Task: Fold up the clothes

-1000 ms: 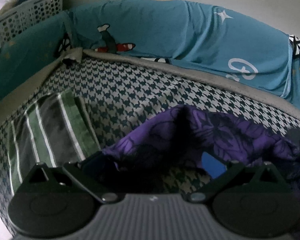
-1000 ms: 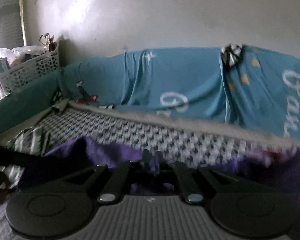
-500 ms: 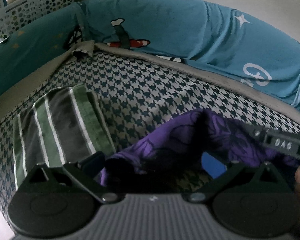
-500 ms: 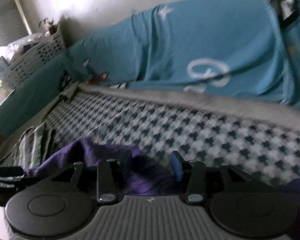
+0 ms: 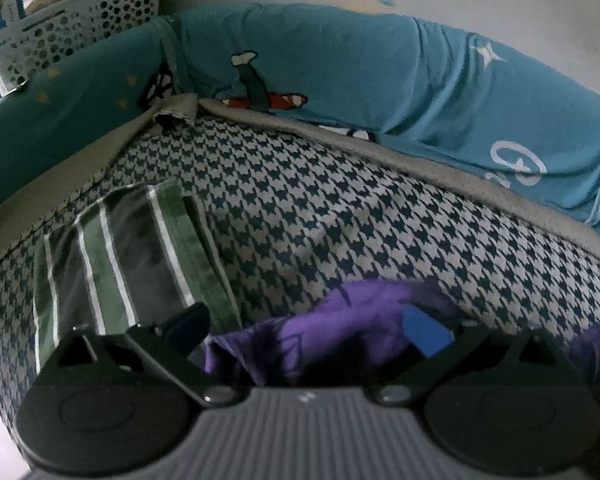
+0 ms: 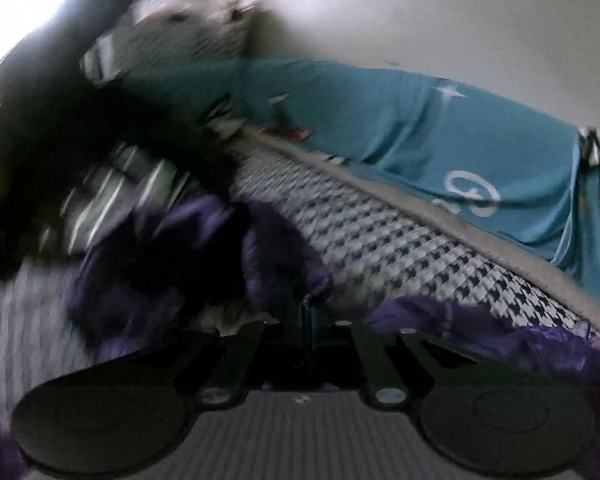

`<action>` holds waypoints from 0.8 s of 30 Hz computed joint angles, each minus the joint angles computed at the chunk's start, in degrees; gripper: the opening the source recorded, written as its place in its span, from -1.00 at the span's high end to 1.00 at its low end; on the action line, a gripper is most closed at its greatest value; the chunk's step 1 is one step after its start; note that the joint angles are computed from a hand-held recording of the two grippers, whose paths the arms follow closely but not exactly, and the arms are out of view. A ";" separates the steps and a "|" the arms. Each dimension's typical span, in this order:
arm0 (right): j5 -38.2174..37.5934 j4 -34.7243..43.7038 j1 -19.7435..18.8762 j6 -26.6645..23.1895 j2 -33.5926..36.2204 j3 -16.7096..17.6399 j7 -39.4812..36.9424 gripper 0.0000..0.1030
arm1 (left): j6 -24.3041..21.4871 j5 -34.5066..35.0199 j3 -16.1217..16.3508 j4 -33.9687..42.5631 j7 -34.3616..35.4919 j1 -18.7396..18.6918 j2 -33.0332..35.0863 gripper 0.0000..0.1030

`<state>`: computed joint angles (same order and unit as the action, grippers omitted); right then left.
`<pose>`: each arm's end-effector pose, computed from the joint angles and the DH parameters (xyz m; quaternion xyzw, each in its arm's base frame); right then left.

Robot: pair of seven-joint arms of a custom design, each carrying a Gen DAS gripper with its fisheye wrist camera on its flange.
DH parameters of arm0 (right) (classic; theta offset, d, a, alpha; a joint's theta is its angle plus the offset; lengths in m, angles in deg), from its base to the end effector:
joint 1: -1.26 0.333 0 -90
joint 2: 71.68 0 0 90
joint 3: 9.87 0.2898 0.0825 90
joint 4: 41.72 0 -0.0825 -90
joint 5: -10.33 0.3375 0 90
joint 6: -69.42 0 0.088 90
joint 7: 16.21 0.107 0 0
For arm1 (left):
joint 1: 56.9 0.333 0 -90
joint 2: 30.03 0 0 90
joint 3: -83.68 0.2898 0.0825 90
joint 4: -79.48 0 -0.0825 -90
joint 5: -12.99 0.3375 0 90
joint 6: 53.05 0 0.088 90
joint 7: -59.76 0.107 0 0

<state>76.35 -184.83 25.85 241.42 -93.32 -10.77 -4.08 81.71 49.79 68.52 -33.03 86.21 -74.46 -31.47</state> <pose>0.4085 0.1067 0.4899 -0.7998 0.3775 -0.2465 0.3962 0.4620 -0.2883 0.5200 -0.7219 0.6079 -0.2082 0.2570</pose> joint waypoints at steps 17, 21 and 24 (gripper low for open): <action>-4.32 -0.14 -0.82 -6.45 -3.95 -2.39 6.63 0.50 | -6.26 -3.60 0.17 1.44 5.00 -0.69 2.38 -1.00; -2.40 3.55 -0.54 -8.20 0.06 -1.96 3.64 0.18 | -5.73 -4.39 0.34 0.79 5.71 -0.33 2.03 -1.00; -4.39 5.29 -2.05 -9.69 3.11 -0.23 3.99 0.18 | -5.07 -5.89 0.58 -0.11 6.38 0.11 1.53 -1.00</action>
